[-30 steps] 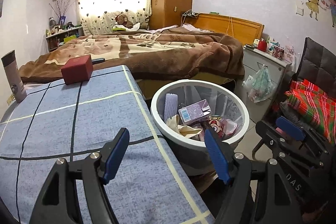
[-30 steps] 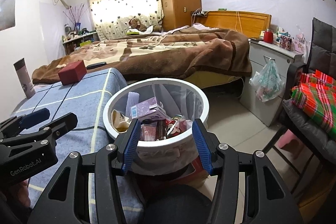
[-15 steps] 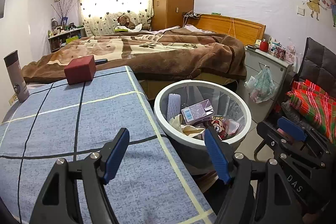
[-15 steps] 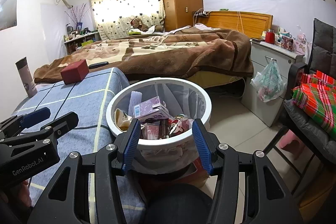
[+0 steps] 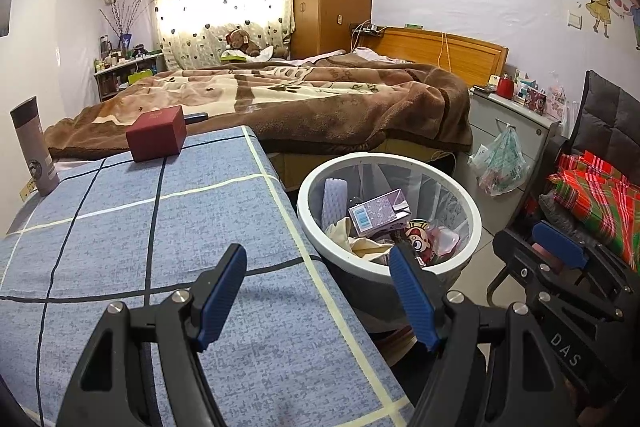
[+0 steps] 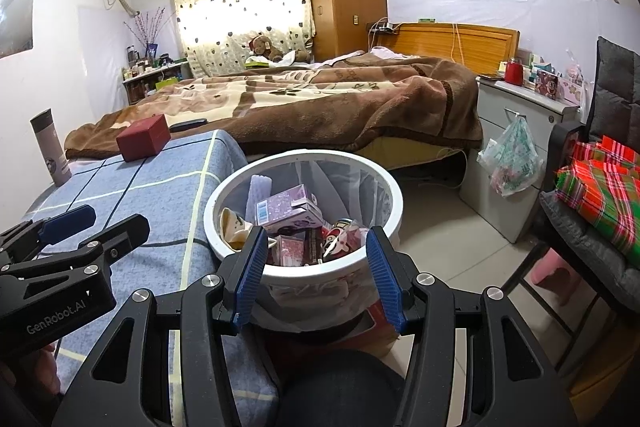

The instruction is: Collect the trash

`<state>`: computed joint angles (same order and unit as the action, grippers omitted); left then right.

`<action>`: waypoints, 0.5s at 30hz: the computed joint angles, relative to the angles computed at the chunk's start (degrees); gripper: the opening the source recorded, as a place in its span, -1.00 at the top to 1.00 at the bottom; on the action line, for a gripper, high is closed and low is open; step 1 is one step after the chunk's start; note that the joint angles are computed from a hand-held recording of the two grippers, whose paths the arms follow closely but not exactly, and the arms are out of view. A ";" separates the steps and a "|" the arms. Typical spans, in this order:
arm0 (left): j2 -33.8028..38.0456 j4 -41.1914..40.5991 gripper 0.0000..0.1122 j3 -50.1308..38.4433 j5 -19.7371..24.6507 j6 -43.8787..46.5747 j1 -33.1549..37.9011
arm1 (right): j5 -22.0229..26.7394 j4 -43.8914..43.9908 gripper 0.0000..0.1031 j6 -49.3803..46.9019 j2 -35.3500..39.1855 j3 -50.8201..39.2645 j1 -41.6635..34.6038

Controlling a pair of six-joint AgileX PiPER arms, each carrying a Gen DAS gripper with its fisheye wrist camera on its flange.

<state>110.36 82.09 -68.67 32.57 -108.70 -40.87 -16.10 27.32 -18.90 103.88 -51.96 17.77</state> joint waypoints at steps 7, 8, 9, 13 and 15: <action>0.24 -0.04 -0.35 -0.03 0.17 -0.04 0.03 | 0.25 -0.37 -0.02 0.41 -0.18 0.05 -0.15; 0.26 0.02 -0.35 -0.05 0.16 -0.04 0.03 | -0.03 0.46 -0.02 -0.45 -0.11 0.12 0.01; 0.31 -0.07 -0.35 -0.08 0.32 -0.06 0.00 | -0.07 0.44 -0.02 -0.38 -0.14 0.11 0.01; 0.28 -0.05 -0.35 -0.01 0.36 -0.19 -0.02 | 0.06 0.20 -0.02 -0.27 -0.21 0.15 -0.04; 0.25 -0.10 -0.35 0.07 0.53 -0.19 -0.04 | 0.20 -0.66 -0.02 0.40 -0.34 0.24 -0.19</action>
